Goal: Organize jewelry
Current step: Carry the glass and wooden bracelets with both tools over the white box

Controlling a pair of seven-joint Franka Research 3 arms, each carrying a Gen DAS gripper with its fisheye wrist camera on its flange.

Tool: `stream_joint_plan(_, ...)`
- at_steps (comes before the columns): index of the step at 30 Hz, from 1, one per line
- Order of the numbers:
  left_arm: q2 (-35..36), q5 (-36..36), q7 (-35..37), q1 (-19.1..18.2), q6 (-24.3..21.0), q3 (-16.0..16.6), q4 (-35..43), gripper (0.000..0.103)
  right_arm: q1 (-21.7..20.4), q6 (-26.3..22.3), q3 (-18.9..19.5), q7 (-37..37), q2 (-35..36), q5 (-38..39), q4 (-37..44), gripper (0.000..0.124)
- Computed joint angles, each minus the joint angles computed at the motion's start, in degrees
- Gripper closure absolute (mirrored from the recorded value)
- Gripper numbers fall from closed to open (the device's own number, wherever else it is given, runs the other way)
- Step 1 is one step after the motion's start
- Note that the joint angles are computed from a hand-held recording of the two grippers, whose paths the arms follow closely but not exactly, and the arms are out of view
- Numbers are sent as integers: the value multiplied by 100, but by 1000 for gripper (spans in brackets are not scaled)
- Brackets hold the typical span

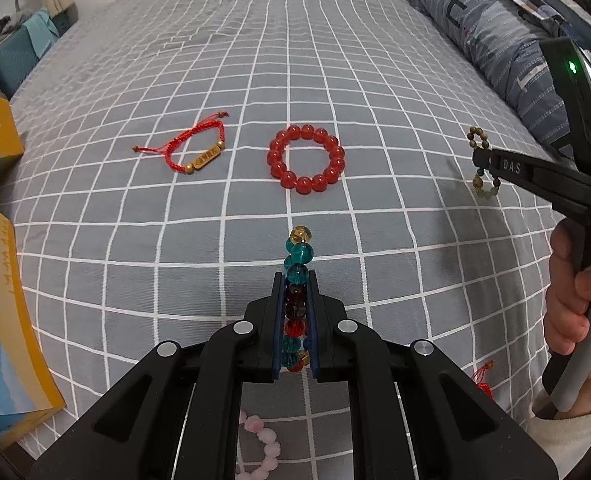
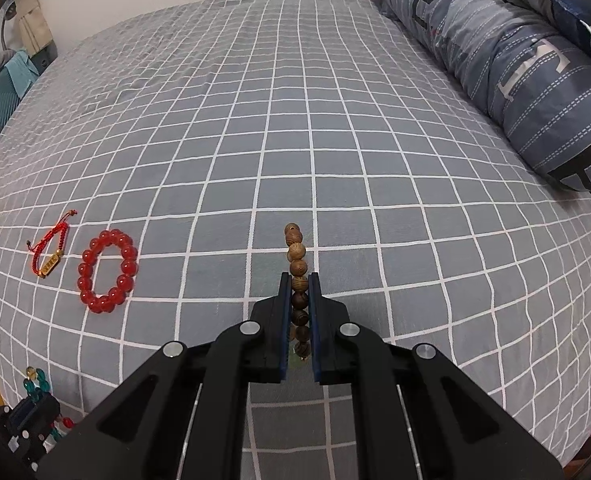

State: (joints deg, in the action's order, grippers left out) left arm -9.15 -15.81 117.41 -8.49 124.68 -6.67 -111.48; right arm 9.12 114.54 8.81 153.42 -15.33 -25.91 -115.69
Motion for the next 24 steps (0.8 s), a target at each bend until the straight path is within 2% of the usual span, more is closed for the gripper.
stream_joint_plan(8, -151, -32, 18, 43, 227, 72, -40, 94, 73, -147, 98, 87, -46, -47, 77, 117)
stream_joint_plan(24, -336, -249, 183, 225, 269, 345, 152, 94, 402, -602, 377, 301, 110, -378, 777, 117)
